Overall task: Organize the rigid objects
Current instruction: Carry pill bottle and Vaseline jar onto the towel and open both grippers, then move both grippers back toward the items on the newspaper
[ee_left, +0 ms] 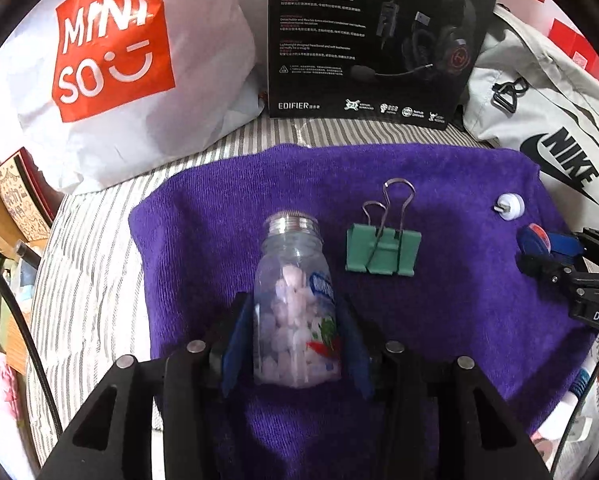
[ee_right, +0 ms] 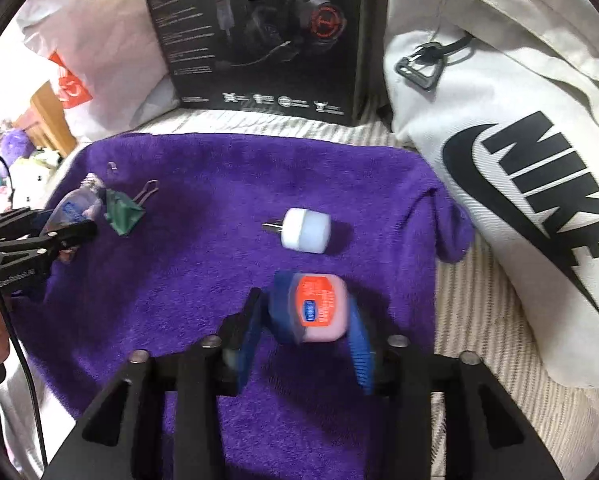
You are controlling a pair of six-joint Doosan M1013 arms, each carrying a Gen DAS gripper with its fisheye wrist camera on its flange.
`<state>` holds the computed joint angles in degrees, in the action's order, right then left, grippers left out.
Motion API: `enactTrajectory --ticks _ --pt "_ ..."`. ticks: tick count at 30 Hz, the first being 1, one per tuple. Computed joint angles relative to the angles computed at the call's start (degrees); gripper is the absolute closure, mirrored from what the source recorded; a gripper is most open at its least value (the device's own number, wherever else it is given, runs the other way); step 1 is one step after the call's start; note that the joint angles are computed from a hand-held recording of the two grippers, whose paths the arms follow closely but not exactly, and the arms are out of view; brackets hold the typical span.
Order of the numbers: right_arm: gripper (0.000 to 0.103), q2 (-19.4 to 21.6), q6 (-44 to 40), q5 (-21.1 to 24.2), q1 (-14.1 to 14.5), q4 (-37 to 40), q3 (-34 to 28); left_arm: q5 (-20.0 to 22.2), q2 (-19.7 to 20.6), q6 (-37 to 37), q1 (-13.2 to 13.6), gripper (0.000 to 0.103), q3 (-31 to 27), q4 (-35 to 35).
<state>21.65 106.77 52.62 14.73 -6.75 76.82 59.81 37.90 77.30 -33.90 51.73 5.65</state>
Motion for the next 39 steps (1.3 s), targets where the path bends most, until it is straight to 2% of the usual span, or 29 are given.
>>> enactTrajectory --ticks 1,3,6,10,14,19,23,25,28,30,32,39 --pt "0.052 -0.1 -0.9 -0.1 0.0 0.5 0.1 0.1 -0.3 0.2 0.0 0.052 0.4 -0.4" --pt "0.051 -0.1 -1.1 0.9 0.5 -0.9 0.0 -0.1 -1.3 0.4 0.0 0.049 2.0 -0.5" --pt "0.051 -0.4 -0.8 2.2 0.9 -1.6 0.2 -0.1 -2.3 -0.6 -0.5 0.049 3.6 0.8" --pt "0.051 -2.0 0.8 2.4 0.6 1.0 1.5 0.3 -4.4 -2.2 -0.5 0.049 6.0 -1.2" --pt "0.051 -5.5 4.3 1.3 1.2 0.6 4.2 -3.6 -9.3 -4.1 -1.6 0.049 11.9 -0.2" --pt "0.049 -10.7 10.2 -0.1 2.2 -0.8 9.0 -6.7 -14.0 -1.8 -3.8 0.049 17.6 -4.7" --pt "0.042 -15.1 14.2 -1.3 4.0 -3.1 13.6 -4.8 -13.7 -2.6 -5.9 0.049 18.3 -4.6" --pt "0.042 -16.5 16.0 -1.0 4.9 -4.1 15.0 -4.2 -13.3 -2.9 -6.4 0.049 18.4 -5.5" --pt "0.042 -18.9 17.8 -1.3 5.6 -3.4 17.7 -5.3 -12.7 -4.4 -6.5 0.049 18.7 -6.0" --pt "0.042 -20.4 18.3 -1.9 5.6 -2.1 19.4 -3.2 -11.4 -5.7 -6.4 0.046 17.3 -6.0" --pt "0.042 -21.9 19.7 -2.2 5.8 -1.6 21.0 -3.6 -11.1 -7.4 -6.2 0.048 16.9 -6.5" --pt "0.042 -23.7 21.6 -1.4 6.9 -4.4 23.6 0.4 -9.4 -7.4 -8.7 0.048 14.4 -0.1"
